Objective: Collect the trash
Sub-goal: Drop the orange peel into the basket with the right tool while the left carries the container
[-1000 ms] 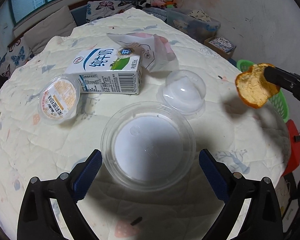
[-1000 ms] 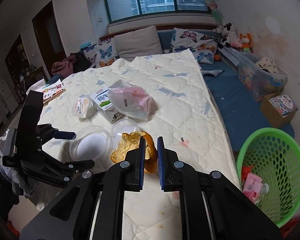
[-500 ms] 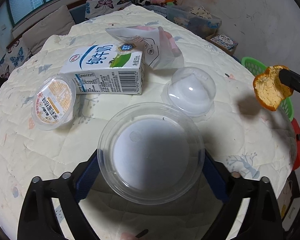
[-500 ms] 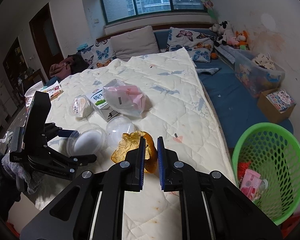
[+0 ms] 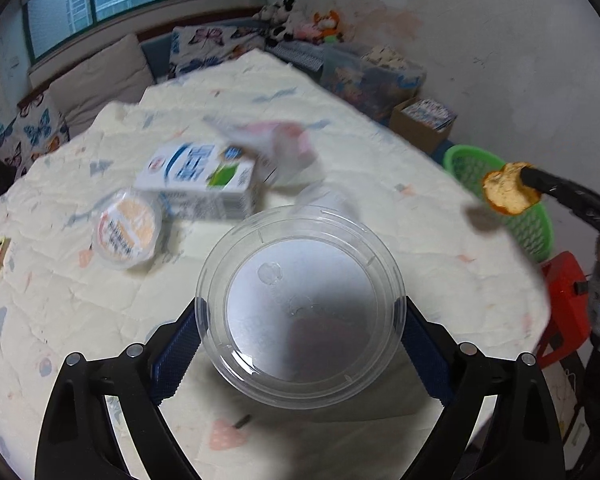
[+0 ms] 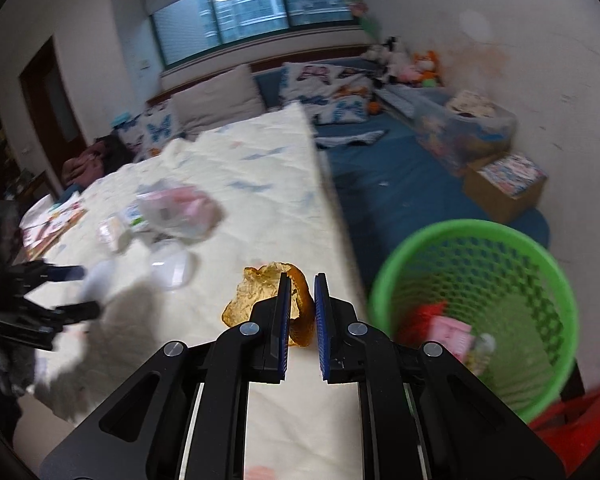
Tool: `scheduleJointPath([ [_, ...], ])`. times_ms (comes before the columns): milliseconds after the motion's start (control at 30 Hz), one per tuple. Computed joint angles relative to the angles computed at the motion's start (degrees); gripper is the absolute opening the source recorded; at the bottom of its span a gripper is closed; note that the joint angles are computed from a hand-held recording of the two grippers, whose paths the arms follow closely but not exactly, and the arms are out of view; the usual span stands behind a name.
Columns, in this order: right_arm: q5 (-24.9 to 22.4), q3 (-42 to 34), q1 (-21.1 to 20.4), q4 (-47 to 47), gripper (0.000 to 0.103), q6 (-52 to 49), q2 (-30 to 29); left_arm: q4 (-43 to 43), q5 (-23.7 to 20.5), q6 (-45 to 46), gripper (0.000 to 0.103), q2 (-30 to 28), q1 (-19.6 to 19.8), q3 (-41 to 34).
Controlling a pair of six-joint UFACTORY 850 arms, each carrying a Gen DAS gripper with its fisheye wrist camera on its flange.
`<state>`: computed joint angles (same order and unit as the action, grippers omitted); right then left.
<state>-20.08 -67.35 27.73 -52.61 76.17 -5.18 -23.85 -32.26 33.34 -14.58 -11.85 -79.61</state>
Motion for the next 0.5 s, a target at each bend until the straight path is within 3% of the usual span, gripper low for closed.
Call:
scheduleJointPath([
  [267, -5.35, 6.28, -4.62, -1.93, 0.013, 2.79, 4.76, -2.87, -2.13, 1.75, 0.09, -1.67, -4.38, -4.95],
  [500, -5.06, 11.46, -9.55, 1.97, 0.013, 1.76, 6.51, -0.08, -3.76, -0.97, 0.09, -5.8, -9.02, -11.38],
])
